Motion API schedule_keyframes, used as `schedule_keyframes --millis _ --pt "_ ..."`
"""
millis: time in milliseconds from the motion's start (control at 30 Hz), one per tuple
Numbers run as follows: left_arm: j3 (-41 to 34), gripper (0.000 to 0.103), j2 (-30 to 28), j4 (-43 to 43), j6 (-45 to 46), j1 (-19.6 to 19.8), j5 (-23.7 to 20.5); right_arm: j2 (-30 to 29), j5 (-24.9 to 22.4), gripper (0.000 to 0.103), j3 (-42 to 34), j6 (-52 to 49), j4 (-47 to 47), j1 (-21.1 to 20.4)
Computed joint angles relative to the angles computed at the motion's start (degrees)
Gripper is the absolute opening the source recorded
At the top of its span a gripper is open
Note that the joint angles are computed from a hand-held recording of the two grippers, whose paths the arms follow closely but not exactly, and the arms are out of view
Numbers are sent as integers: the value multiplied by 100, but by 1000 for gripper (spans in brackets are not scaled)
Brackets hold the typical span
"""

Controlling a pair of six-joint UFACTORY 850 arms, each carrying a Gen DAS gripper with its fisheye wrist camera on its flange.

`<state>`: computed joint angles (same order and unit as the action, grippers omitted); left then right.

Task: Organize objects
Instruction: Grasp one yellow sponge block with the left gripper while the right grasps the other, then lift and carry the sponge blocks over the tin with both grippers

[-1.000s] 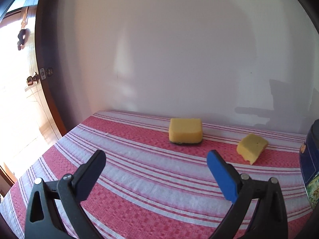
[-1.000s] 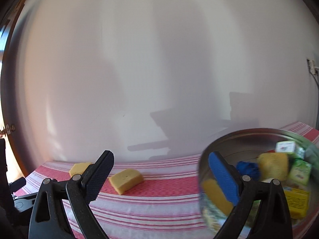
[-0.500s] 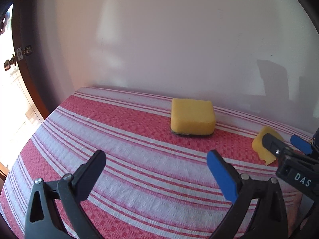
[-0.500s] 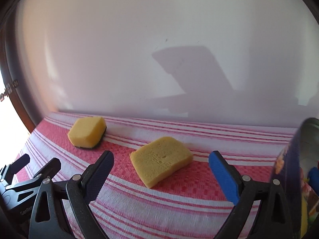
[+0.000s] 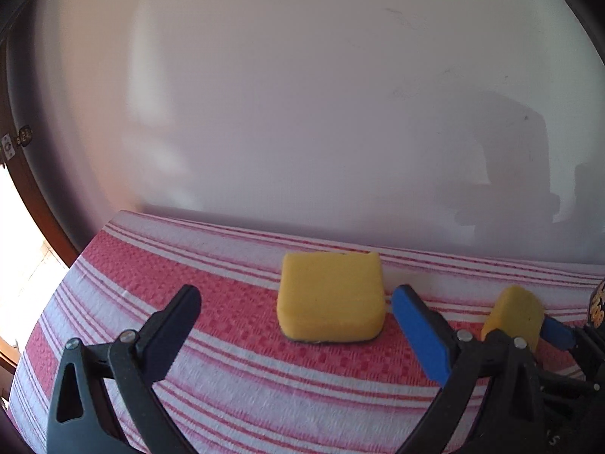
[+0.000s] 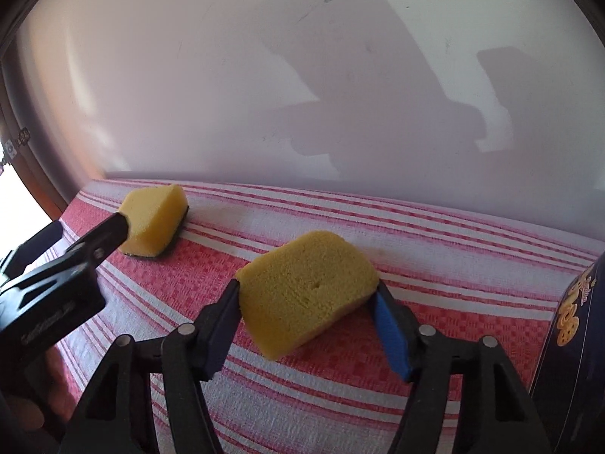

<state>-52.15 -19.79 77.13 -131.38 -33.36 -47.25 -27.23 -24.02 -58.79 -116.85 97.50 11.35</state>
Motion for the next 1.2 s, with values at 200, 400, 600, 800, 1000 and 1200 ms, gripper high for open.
schedule_keyframes --millis 200,400,600,800,1000,1200 --pt "-437 88 -361 -593 698 557 970 32 -719 66 89 -118 611 -385" --pt "-283 69 -258 -276 344 657 1405 175 -1362 66 334 -714 1198 -594" --pt "20 69 -6 428 -831 196 421 422 -1928 66 747 -1796 2381 -776" --pt "-203 69 -209 55 -707 -602 -1224 683 -2470 66 1197 -3135 3593 -818" --pt "-271 69 -276 -240 -731 -1099 -1807 839 -2833 66 1480 -3861 4069 -846" --pt "-106 69 -174 -389 -951 -1548 -2215 1083 -3080 66 1844 -4245 4230 -1000"
